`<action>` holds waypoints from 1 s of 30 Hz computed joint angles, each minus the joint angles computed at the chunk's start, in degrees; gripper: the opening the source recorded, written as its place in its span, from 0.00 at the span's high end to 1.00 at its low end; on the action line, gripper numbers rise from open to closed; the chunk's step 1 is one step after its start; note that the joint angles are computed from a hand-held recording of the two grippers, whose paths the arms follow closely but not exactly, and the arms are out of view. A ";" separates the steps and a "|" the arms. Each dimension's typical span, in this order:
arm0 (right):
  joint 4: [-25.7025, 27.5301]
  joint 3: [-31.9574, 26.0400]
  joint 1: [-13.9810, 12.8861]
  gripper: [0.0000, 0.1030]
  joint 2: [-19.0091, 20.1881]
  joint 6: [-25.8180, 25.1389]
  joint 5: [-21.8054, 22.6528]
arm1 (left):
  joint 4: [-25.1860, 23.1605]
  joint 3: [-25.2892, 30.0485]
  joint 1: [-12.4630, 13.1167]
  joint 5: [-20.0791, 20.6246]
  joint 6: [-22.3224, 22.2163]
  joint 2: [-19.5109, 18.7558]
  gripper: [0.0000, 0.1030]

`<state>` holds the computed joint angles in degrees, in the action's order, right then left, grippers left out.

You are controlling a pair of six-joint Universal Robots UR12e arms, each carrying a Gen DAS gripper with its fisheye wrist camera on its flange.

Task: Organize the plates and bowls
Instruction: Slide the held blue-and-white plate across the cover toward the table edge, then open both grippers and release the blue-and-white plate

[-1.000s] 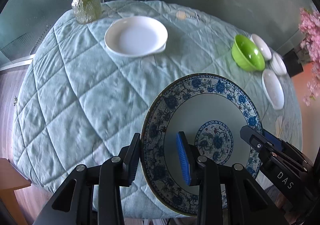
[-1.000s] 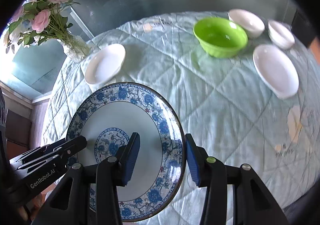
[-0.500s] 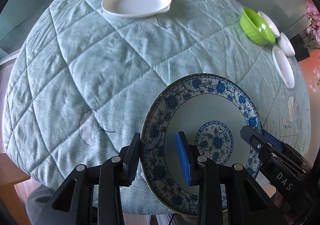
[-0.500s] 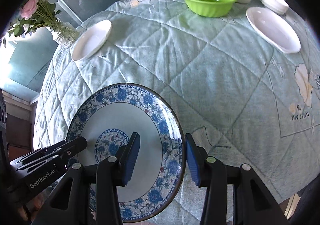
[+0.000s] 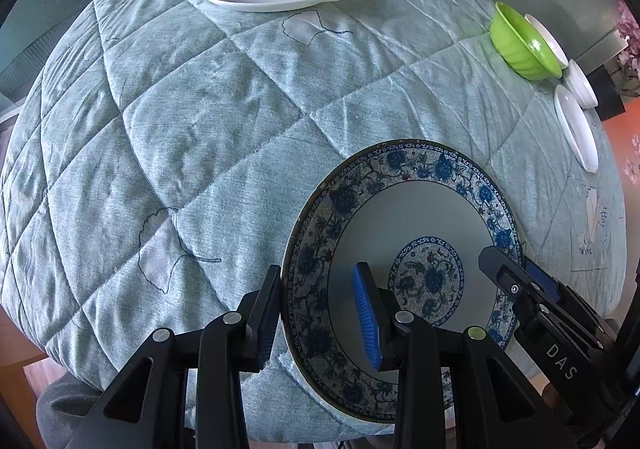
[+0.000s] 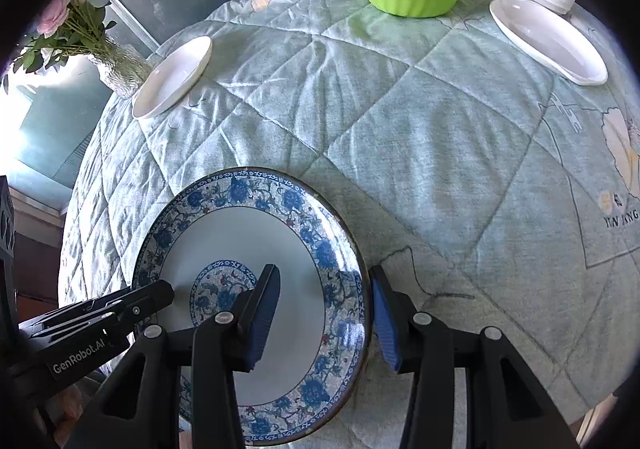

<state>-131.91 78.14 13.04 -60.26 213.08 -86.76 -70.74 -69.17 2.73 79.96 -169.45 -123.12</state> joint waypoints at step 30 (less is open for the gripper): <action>9.54 1.68 -0.35 0.01 -8.91 -9.53 -6.85 | 12.43 -9.36 -0.71 -1.00 4.07 13.05 0.02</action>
